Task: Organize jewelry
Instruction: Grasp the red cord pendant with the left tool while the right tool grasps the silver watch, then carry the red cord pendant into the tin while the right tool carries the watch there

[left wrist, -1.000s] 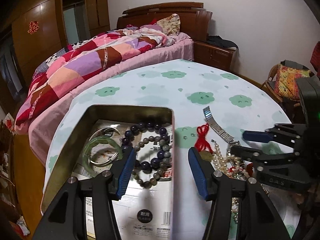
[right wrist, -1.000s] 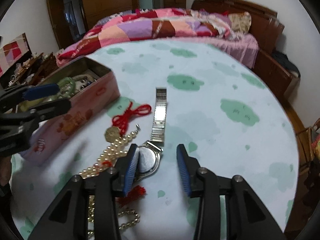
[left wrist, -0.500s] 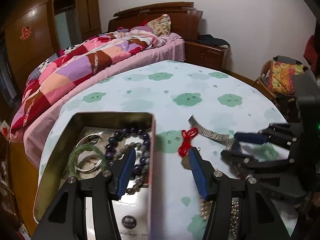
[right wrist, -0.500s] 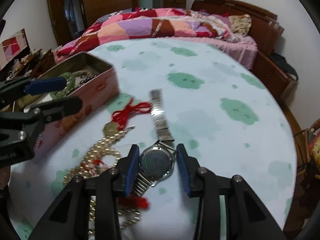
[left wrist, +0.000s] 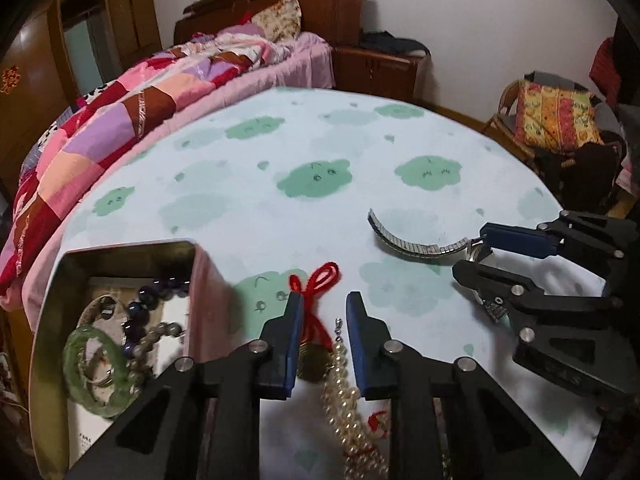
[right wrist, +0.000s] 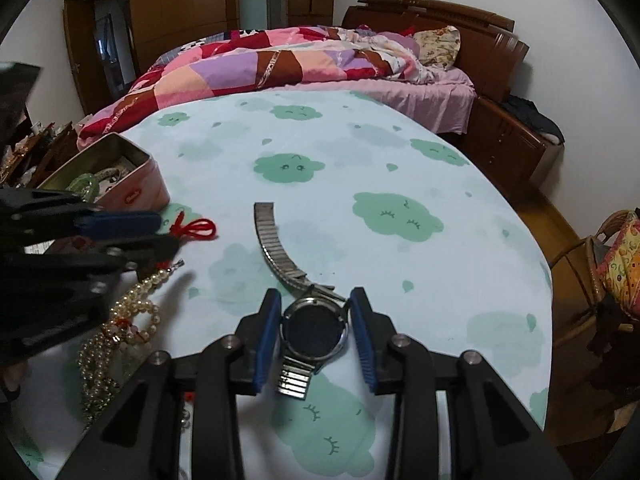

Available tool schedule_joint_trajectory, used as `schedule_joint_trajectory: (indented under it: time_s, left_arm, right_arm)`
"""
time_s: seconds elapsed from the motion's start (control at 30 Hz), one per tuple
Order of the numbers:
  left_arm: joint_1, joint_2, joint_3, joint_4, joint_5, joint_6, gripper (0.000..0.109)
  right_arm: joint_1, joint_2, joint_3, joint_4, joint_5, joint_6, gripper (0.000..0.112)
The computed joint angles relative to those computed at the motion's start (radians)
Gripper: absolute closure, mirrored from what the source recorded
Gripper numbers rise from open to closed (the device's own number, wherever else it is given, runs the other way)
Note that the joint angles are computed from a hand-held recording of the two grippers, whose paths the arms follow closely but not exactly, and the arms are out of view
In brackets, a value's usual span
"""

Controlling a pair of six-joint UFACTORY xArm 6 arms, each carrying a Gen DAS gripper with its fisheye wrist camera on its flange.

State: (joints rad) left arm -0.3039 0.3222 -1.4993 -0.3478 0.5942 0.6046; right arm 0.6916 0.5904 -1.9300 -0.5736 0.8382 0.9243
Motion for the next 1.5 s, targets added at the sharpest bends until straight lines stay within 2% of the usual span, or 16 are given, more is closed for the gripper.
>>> schedule_joint_trajectory:
  time_s: [0.1,0.27,0.33,0.63,0.97,1.2,1.5]
  left_arm:
    - [-0.013,0.008,-0.004,0.112,-0.004,-0.08,0.086]
    - [-0.011,0.029,-0.023,0.125,0.011,-0.119,0.086]
    - [-0.007,0.034,-0.032,0.11,0.022,-0.117,0.109]
    - [0.002,-0.047,0.044,-0.051,-0.026,0.037,0.108]
    - [0.017,-0.11,0.096,-0.122,-0.088,0.082,0.108]
    - [0.038,-0.156,0.119,-0.206,-0.095,0.143,0.108]
    - [0.079,-0.198,0.128,-0.256,-0.12,0.177,0.108]
  right_arm:
    - [-0.005,-0.008,0.016,0.008,-0.019,0.0,0.074]
    - [-0.007,-0.008,0.018,0.02,-0.032,-0.016,0.074]
    - [-0.005,-0.007,0.017,0.017,-0.036,-0.023,0.075]
    - [-0.005,-0.044,0.073,-0.034,-0.101,0.034,0.075]
    - [0.018,-0.01,0.004,-0.044,-0.061,0.004,0.075]
    - [0.037,0.016,-0.074,-0.068,-0.035,-0.025,0.075]
    - [0.057,0.128,-0.295,-0.054,0.01,-0.13,0.075]
